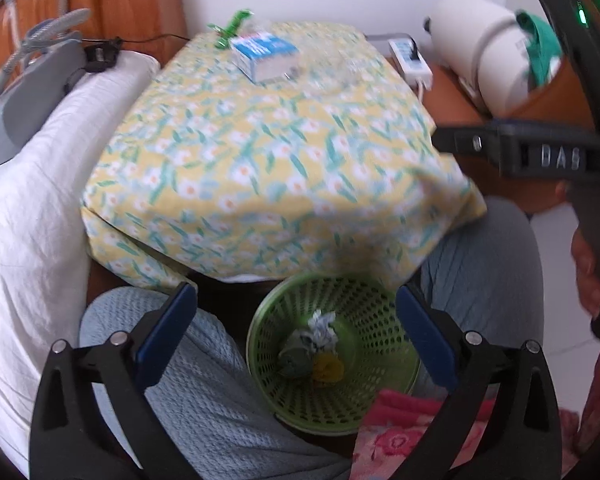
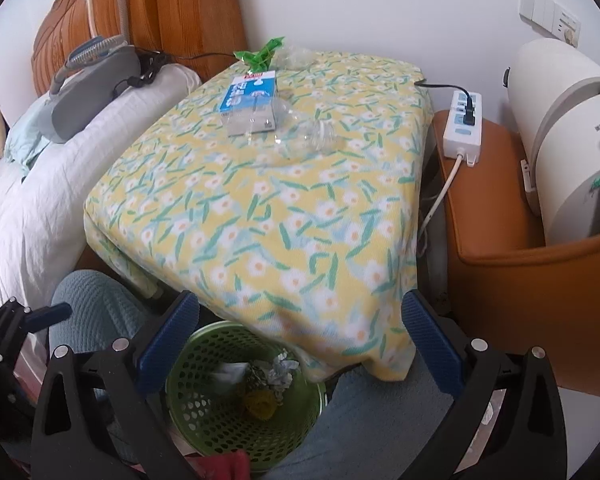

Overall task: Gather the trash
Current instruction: 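Open the right gripper to drop the tissue while left drops the green bag, then grasp the green plastic wrapper with left gripper while right grasps the clear plastic wrap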

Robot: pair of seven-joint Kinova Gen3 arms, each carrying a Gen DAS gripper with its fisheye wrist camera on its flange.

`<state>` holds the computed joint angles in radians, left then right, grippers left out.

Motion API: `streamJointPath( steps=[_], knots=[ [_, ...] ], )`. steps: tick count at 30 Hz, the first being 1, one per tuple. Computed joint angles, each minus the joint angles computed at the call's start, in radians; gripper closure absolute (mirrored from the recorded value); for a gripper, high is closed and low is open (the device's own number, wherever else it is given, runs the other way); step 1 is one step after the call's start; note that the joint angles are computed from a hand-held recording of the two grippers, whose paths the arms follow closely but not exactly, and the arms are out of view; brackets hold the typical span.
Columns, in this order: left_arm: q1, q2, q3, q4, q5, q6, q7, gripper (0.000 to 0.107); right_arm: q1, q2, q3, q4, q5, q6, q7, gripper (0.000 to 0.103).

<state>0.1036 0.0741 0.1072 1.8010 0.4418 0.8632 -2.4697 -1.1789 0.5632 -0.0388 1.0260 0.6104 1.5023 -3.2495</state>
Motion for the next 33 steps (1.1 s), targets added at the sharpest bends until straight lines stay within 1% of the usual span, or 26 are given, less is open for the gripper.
streamJointPath(
  steps=[5, 8, 12, 18, 25, 29, 33],
  knots=[
    [-0.001, 0.001, -0.001, -0.022, 0.007, -0.022, 0.032, 0.012, 0.009, 0.006, 0.003, -0.013, 0.009, -0.003, 0.024, 0.003],
    [0.011, 0.007, 0.002, -0.032, -0.03, -0.056, 0.079, 0.012, 0.009, 0.016, 0.009, -0.033, 0.014, 0.001, 0.042, 0.003],
    [0.009, 0.024, 0.004, -0.058, -0.042, -0.059, 0.107, 0.012, 0.012, 0.025, 0.019, -0.056, 0.021, 0.001, 0.069, 0.003],
    [0.011, 0.048, 0.01, -0.094, -0.064, -0.067, 0.162, 0.012, 0.015, 0.067, 0.043, -0.144, 0.028, 0.052, 0.147, 0.003],
    [0.016, 0.081, 0.022, -0.142, -0.089, -0.075, 0.201, 0.012, 0.037, 0.058, 0.062, -0.143, 0.03, 0.016, 0.177, 0.003],
    [0.035, 0.12, 0.024, -0.194, -0.133, -0.075, 0.268, 0.012, 0.074, 0.049, 0.068, -0.142, 0.029, -0.024, 0.196, 0.003],
    [0.054, 0.175, 0.027, -0.267, -0.181, -0.069, 0.342, 0.012, 0.115, 0.07, 0.085, -0.19, 0.035, -0.03, 0.249, 0.003]
  ],
)
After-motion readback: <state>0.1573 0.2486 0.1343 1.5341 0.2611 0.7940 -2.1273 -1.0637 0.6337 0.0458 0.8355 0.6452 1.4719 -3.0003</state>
